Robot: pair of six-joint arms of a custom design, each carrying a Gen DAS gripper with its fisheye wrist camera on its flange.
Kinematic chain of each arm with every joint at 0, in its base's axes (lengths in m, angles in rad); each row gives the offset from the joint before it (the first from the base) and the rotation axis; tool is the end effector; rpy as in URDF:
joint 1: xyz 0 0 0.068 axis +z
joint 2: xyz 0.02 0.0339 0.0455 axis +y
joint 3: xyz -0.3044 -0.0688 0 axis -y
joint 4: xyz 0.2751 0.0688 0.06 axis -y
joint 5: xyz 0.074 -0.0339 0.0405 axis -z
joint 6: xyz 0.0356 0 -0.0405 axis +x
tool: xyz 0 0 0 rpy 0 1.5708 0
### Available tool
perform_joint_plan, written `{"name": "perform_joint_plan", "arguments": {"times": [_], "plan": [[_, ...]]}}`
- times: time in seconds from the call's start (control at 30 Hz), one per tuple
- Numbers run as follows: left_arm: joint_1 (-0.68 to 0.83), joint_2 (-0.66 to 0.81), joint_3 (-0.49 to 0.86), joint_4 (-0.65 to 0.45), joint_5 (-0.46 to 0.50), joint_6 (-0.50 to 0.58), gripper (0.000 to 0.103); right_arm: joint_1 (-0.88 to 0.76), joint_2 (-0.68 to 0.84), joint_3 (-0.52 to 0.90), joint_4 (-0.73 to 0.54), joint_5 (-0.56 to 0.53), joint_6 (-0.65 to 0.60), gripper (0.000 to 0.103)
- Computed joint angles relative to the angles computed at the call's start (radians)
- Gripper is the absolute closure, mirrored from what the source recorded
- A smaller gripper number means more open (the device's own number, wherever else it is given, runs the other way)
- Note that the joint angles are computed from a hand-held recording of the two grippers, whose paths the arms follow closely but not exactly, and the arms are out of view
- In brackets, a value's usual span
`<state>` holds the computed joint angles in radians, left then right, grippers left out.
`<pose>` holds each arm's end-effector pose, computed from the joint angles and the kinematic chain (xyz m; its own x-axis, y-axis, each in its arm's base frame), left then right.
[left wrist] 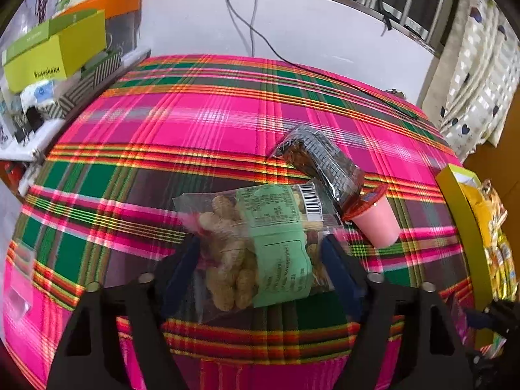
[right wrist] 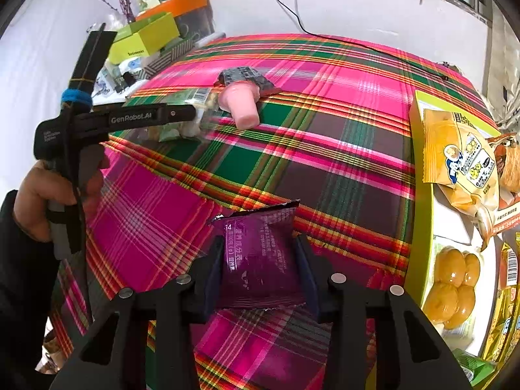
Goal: Organize snacks
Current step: 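Lift the peanut bag and purple bag toward the white box with both tools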
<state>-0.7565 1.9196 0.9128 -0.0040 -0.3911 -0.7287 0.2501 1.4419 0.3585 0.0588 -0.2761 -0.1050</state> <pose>0.2846 -0.2500 0.1086 -0.7842 -0.1064 -0.6114 -0.0468 0.9925 -0.1128 0.2097 0.0636 0.1079 -0.7840 -0.3044 -0.5410 -0.4600 0.8700 0.1772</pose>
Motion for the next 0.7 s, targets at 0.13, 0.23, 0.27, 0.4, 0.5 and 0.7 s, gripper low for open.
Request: {"name": "perform_joint_plan", "arguments": {"times": [0.13,0.23,0.27,0.4,0.5,0.7], "plan": [[-0.018,-0.047,-0.065,0.054,0.028,-0.005,0.047,0.003,-0.007,-0.003,-0.003,0.001,0.005,0.063],[-0.046,-0.083,-0.12,0.094,0.052,-0.027,0.049,-0.002,-0.016,-0.007,-0.012,-0.004,0.004,0.063],[-0.063,-0.1,-0.147,0.114,0.068,-0.037,0.05,-0.003,-0.015,-0.006,-0.013,-0.005,0.004,0.063],[-0.161,-0.165,-0.245,0.169,0.076,-0.099,0.05,-0.008,-0.024,-0.012,-0.021,-0.011,0.0,0.063],[-0.228,-0.213,-0.308,0.191,0.055,-0.173,0.05,-0.009,-0.028,-0.013,-0.025,-0.013,0.0,0.063],[-0.334,-0.323,-0.406,0.215,-0.038,-0.277,0.05,-0.004,-0.053,-0.03,-0.031,-0.013,-0.006,0.063]]}}
